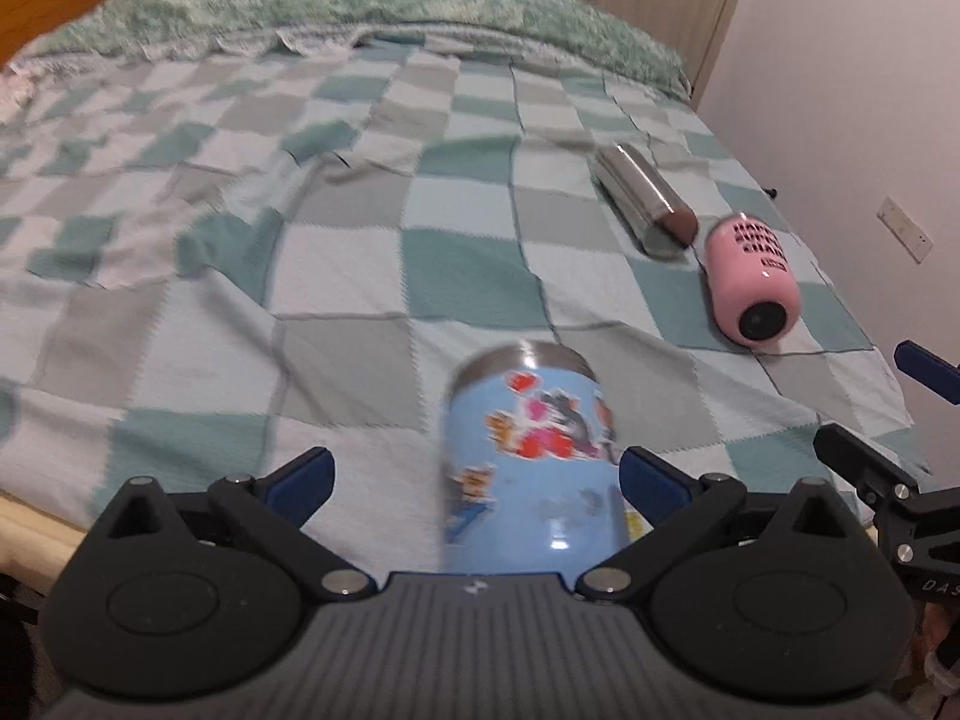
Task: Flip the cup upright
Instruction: 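Lift the light-blue cup with the left gripper toward the right gripper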
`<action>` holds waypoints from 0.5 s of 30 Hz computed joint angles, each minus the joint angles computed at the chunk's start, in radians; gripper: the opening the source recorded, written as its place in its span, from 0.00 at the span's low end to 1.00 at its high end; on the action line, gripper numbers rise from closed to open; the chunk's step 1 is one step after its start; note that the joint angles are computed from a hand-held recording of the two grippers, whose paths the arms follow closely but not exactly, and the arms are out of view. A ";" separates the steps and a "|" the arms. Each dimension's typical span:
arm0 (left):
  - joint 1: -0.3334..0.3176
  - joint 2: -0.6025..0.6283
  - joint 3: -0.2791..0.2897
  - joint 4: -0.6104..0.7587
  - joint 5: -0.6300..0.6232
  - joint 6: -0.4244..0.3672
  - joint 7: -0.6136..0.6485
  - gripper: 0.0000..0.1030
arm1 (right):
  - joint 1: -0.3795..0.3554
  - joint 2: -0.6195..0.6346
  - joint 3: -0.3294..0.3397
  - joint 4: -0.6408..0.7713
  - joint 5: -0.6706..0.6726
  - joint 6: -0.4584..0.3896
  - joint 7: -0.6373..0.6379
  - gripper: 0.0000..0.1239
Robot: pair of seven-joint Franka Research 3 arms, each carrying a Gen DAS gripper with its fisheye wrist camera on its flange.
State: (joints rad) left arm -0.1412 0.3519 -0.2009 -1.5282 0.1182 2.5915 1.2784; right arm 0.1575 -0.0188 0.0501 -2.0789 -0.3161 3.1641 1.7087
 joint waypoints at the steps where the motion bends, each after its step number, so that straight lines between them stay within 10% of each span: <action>1: 0.005 -0.014 0.005 -0.017 0.009 0.013 0.006 1.00 | 0.004 0.005 0.005 0.010 -0.002 -0.008 0.002 0.83; 15: 0.116 -0.055 0.030 -0.133 0.016 0.149 0.168 1.00 | 0.171 0.163 -0.007 0.276 0.157 -0.289 -0.009 0.83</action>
